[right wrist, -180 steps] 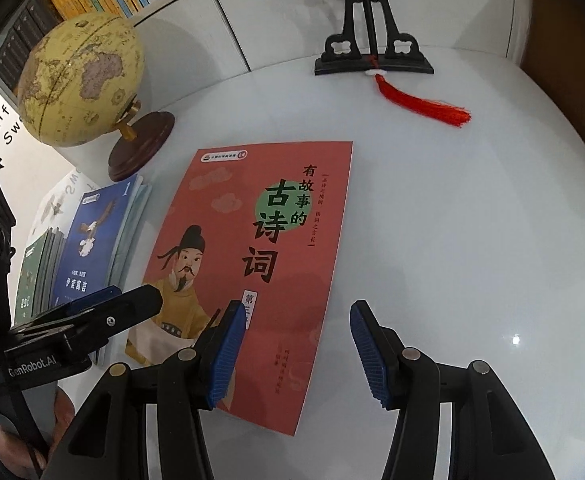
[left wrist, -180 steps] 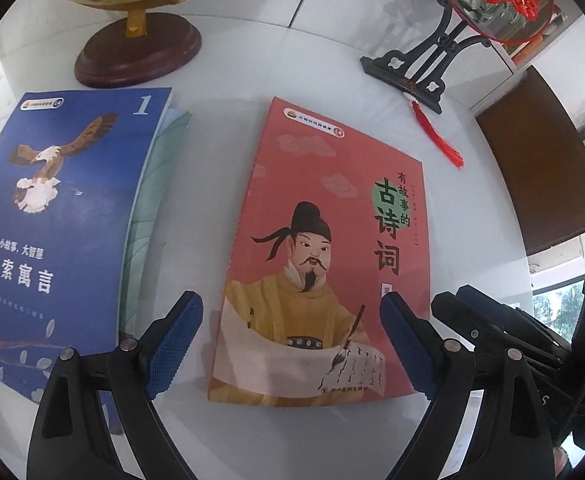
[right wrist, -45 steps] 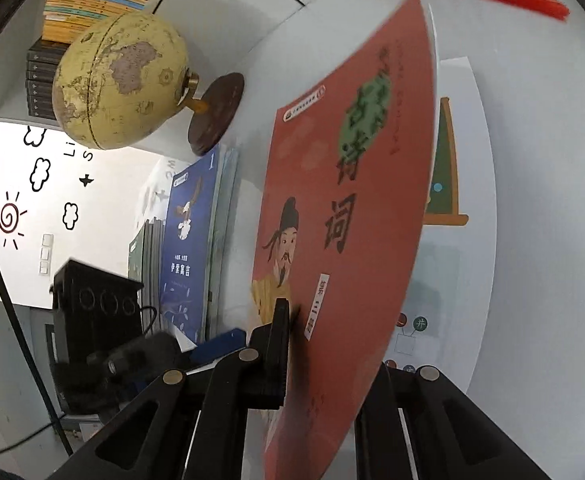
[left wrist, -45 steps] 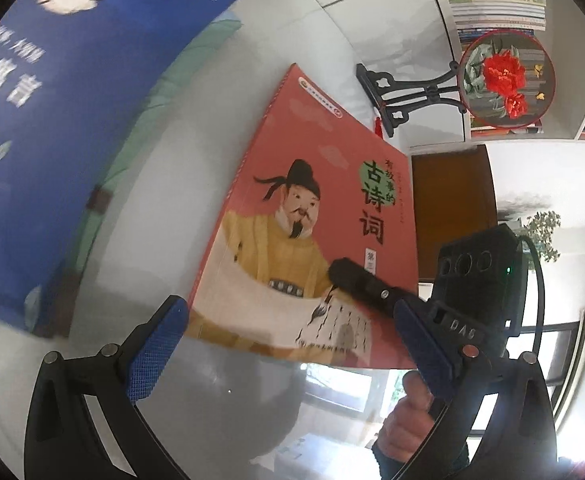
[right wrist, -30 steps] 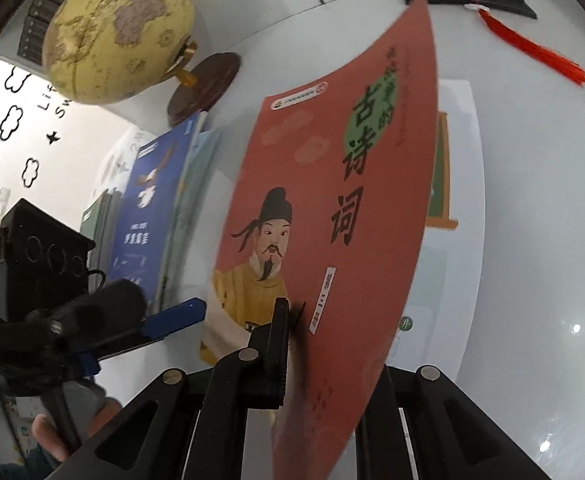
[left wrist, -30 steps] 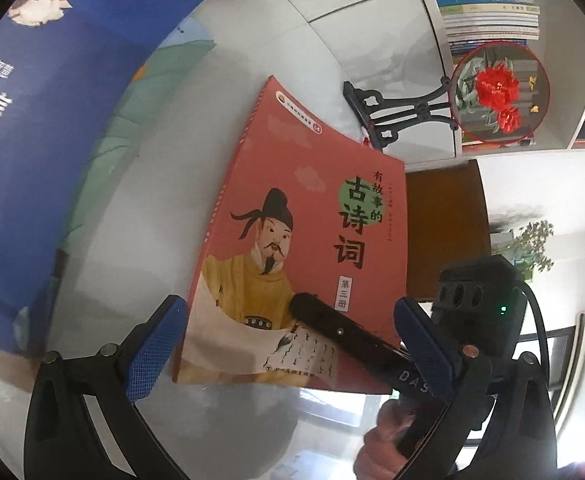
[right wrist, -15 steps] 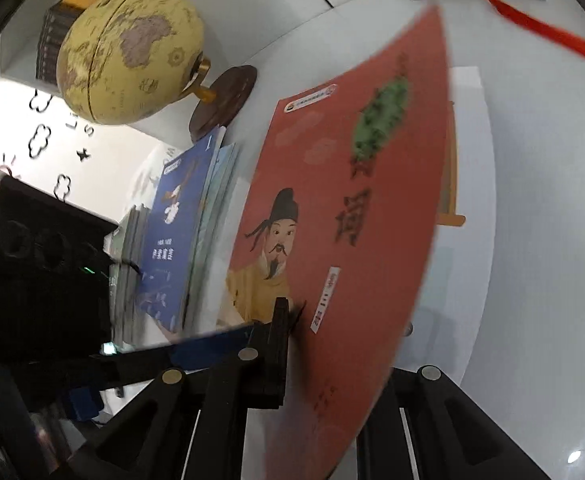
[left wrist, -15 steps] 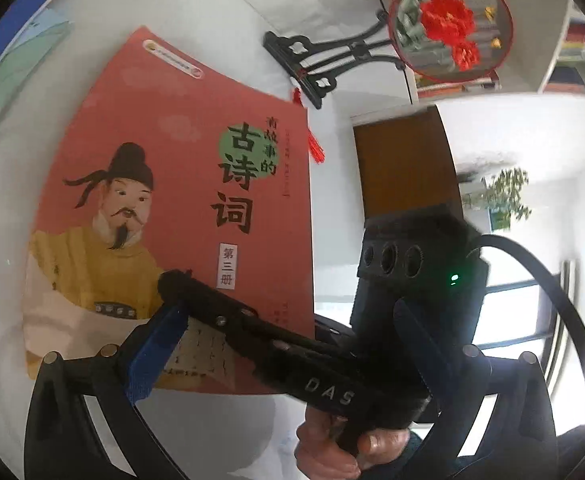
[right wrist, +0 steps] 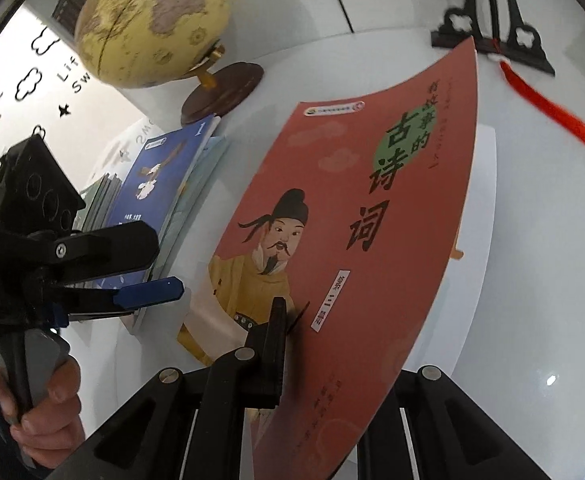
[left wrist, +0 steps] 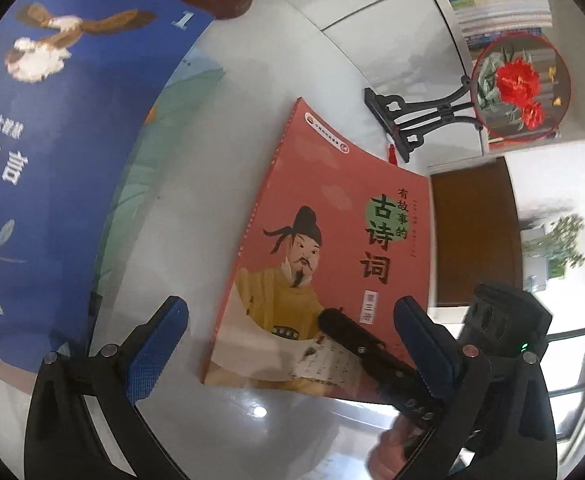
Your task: Organize books
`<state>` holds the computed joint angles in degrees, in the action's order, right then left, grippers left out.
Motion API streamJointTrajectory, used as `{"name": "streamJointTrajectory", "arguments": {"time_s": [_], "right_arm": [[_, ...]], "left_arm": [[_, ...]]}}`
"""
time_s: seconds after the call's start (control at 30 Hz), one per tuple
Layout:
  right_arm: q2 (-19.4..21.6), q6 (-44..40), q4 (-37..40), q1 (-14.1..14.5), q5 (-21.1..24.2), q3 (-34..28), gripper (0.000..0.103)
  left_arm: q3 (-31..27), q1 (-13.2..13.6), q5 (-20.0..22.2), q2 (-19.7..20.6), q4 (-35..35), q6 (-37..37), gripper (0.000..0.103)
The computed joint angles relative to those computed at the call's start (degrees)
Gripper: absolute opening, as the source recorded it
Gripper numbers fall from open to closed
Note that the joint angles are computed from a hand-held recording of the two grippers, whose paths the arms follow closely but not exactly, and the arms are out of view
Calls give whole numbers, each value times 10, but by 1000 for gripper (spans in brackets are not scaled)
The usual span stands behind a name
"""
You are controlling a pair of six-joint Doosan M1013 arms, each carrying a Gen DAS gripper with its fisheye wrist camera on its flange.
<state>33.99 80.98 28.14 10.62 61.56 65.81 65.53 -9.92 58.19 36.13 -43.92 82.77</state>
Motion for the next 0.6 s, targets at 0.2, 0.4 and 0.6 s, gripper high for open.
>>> {"name": "streamJointTrajectory", "arguments": {"time_s": [0.2, 0.4, 0.6], "right_arm": [[9, 14, 32, -8, 22, -9, 12], [10, -7, 61, -17, 36, -6, 12], [-4, -62, 8, -3, 12, 6, 12]], "left_arm": [[-17, -11, 14, 6, 52, 6, 101], [-84, -14, 24, 44, 54, -6, 101], [-195, -13, 41, 107, 87, -8, 101]]}}
